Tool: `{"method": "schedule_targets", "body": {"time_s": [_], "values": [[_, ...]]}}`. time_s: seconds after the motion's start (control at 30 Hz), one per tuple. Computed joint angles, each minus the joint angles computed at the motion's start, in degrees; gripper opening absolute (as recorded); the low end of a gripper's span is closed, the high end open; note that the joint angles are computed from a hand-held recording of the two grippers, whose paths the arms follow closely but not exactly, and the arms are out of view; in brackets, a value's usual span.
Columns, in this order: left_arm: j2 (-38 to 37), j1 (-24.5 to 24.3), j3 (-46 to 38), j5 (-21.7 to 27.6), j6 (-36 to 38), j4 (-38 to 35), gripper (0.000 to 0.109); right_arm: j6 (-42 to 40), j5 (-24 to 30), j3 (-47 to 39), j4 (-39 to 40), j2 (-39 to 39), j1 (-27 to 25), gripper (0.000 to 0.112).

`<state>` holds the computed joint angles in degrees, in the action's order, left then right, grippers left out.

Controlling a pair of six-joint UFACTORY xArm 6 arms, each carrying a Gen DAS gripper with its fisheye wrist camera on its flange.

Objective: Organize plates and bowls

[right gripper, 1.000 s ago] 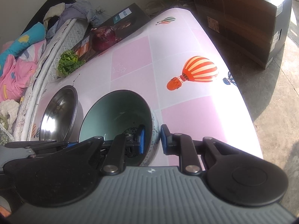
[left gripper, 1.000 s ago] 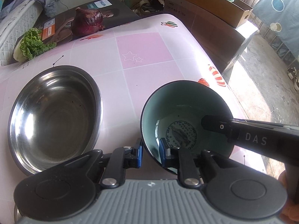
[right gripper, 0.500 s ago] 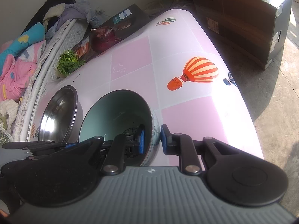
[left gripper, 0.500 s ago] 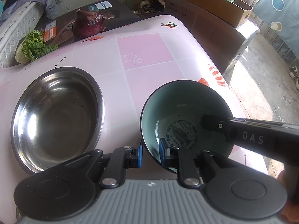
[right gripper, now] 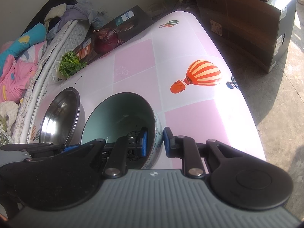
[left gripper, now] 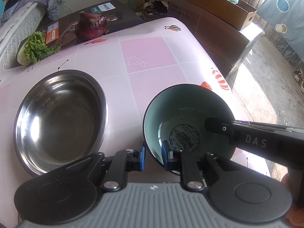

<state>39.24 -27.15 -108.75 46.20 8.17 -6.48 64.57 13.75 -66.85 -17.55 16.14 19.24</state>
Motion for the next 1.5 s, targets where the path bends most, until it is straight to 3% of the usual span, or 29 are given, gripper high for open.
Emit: {"method": "schedule_targets", "body": {"time_s": [1.2, 1.27, 1.3, 1.4, 1.5], "values": [[-5.5, 1.19, 5.36, -3.16, -0.14, -1.34, 0.019, 4.27, 3.96, -2.65, -5.93, -1.92, 1.3, 0.018], [-5.9, 1.82, 5.08, -1.75, 4.77, -8.0, 0.006, 2.22, 1.85, -2.18, -3.24, -2.05, 1.37, 0.015], [-5.98, 1.98, 4.37, -0.04, 5.89, -10.3, 0.006, -0.04, 0.26, -2.07, -0.04, -1.97, 1.72, 0.015], [-8.74, 0.74, 8.11, -3.88, 7.24, -9.18, 0.006, 1.79, 3.35, -5.51, -2.79, -0.76, 2.72, 0.014], [-7.71, 1.26, 6.8, -3.2, 6.3, -8.06, 0.007, 4.68, 7.11, -9.18, -6.86, 1.29, 2.73, 0.013]]}}
